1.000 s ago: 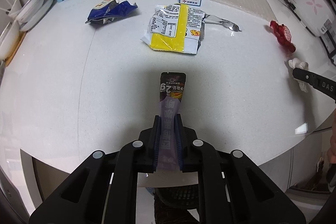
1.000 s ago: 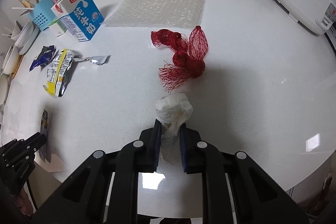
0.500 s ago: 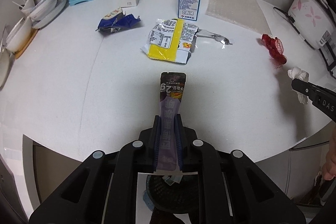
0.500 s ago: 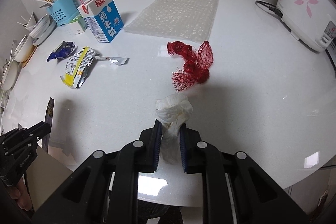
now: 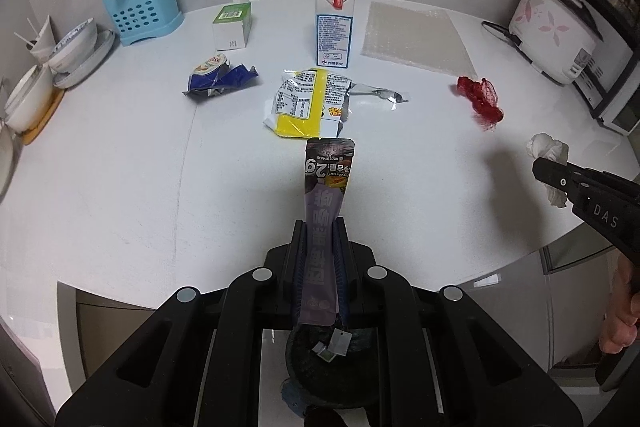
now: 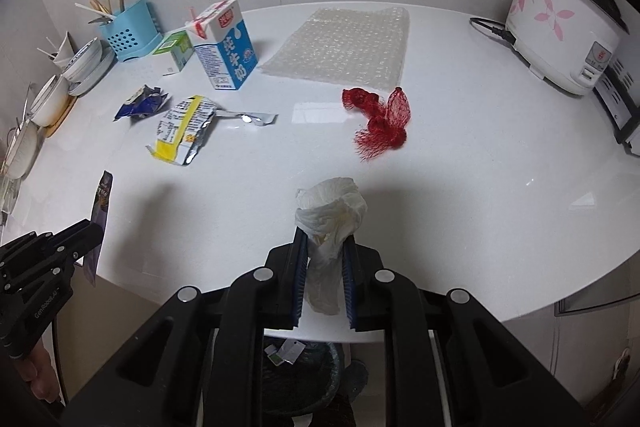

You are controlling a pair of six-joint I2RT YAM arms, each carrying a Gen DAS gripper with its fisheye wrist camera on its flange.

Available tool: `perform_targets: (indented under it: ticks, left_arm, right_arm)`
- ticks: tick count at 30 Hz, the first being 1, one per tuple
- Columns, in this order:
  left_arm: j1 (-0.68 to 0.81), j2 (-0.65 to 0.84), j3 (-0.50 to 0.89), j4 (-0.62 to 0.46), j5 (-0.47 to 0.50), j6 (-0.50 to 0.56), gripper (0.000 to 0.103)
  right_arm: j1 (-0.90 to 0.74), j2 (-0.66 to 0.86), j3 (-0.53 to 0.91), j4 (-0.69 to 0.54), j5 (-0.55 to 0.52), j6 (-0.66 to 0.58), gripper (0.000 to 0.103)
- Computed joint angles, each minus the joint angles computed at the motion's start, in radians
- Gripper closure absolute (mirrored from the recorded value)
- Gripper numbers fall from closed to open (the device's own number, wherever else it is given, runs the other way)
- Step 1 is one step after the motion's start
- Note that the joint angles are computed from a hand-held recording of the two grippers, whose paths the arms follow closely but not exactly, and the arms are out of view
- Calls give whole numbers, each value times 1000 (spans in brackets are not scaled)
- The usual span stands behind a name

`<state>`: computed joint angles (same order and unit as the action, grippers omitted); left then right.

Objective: Collect trash
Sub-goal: 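Carry the wrapper and tissue down over the wastebasket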

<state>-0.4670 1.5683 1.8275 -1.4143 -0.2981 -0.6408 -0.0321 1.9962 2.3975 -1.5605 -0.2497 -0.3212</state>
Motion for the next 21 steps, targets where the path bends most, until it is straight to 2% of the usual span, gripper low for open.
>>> perform_targets:
  ticks: [11, 21]
  left_arm:
    - [-51, -153, -95, -27, 10, 2, 90]
    - [-115, -312, -251, -36, 12, -60, 90]
  right_arm:
    - [39, -261, -289, 73, 2, 26, 88]
    - [25, -451, -508, 106, -10, 6, 88]
